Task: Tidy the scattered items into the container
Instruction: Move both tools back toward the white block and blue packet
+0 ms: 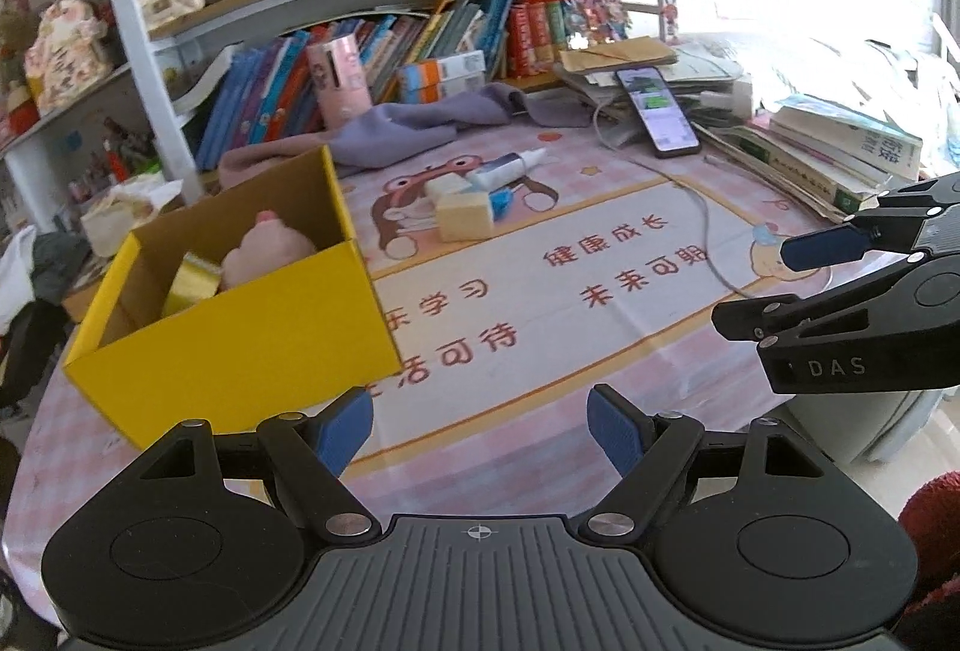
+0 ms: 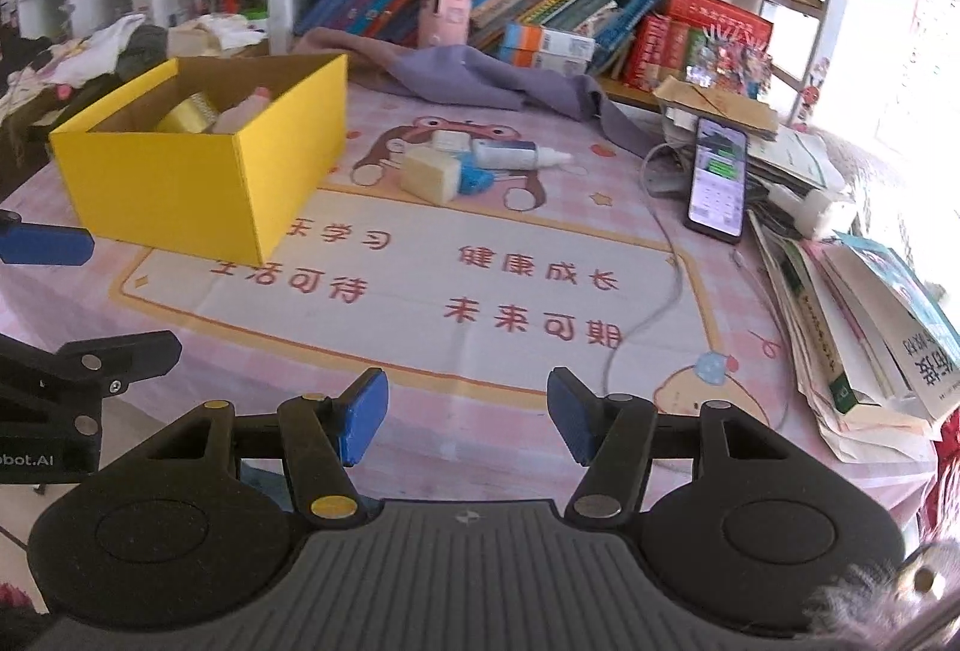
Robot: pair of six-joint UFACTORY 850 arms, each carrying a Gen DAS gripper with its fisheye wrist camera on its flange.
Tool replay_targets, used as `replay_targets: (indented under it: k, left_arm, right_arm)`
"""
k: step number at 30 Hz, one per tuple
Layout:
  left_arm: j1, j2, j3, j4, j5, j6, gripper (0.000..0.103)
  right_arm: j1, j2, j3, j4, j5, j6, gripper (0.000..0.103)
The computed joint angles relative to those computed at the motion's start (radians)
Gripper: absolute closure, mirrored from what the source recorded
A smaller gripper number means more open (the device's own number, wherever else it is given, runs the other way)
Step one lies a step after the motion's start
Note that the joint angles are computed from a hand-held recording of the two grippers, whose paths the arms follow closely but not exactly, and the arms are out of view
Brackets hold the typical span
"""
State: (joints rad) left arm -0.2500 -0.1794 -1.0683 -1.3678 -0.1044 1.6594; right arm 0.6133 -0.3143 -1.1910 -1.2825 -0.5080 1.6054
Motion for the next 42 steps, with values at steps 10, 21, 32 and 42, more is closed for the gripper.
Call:
replay_targets:
  k: [10,21,32,42]
  left_arm:
    - [-0.020,-0.068,-0.069,-0.002,-0.023,0.025,0.022]
    - [-0.049,-0.211,-0.246,0.407,-0.030,-0.407,0.022]
    - [-0.093,-0.367,-0.474,1.094,-0.054,-1.143,0.022]
    - [-0.126,-0.501,-0.688,1.690,-0.146,-1.796,0.022]
  right_arm:
    - [-0.040,-0.028,-0.035,0.013,0.005,-0.036,0.046]
    - [-0.131,-0.100,-0.132,0.112,0.069,-0.207,0.046]
    - [-0.242,-0.180,-0.257,0.223,0.154,-0.411,0.046]
    - [-0.338,-0.283,-0.410,0.447,0.289,-0.715,0.046]
